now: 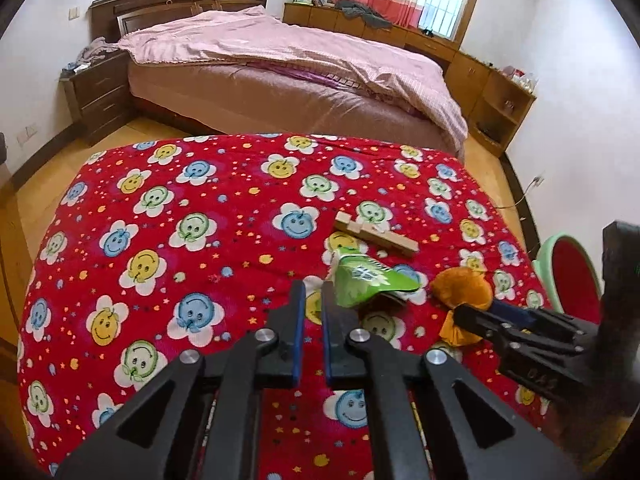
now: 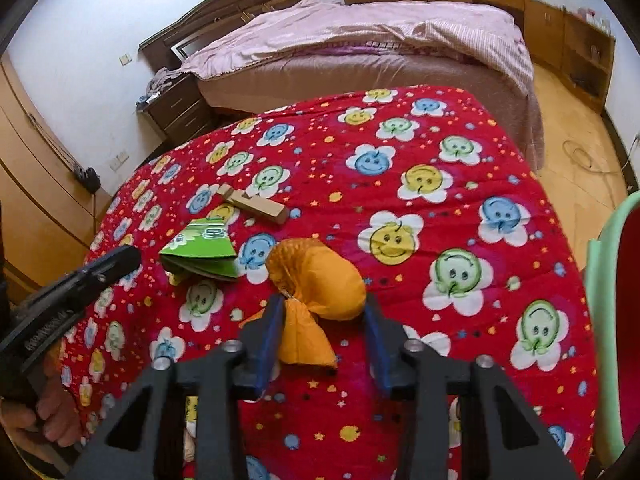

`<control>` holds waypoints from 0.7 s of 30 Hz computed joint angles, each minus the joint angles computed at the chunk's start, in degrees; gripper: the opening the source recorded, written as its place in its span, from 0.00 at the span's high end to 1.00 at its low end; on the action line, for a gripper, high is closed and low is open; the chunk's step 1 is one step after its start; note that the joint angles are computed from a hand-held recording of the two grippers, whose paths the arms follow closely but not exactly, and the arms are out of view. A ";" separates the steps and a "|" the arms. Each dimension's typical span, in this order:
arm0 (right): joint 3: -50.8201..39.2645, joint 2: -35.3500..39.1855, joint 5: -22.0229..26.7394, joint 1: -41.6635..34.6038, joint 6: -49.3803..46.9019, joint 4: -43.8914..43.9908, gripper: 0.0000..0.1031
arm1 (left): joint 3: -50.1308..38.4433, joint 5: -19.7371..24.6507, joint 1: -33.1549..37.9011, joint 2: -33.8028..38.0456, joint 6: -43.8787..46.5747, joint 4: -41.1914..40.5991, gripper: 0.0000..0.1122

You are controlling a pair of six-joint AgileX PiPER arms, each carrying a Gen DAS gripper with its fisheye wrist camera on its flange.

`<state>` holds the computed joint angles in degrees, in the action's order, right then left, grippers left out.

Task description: Collect trash

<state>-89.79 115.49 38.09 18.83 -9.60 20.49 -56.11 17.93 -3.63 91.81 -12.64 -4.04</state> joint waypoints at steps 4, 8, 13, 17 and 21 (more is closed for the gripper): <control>1.88 -1.23 -0.66 -0.47 -2.93 2.63 0.76 | -0.60 0.07 -0.39 -0.06 1.35 -1.42 0.63; 4.25 -3.51 -1.98 -1.17 -3.69 3.45 0.82 | -3.83 1.48 -1.79 1.97 1.94 -1.43 0.52; 7.06 -6.38 -3.12 -3.04 -4.43 5.34 0.83 | -9.71 4.68 -4.00 7.68 -1.80 3.01 0.50; 9.29 -8.57 -3.77 -5.05 -5.48 6.94 0.83 | -13.26 6.64 -5.33 12.10 -8.63 9.21 0.50; 11.76 -10.80 -4.28 -7.27 -7.36 9.42 0.83 | -14.82 7.37 -5.32 14.66 -11.23 9.77 0.50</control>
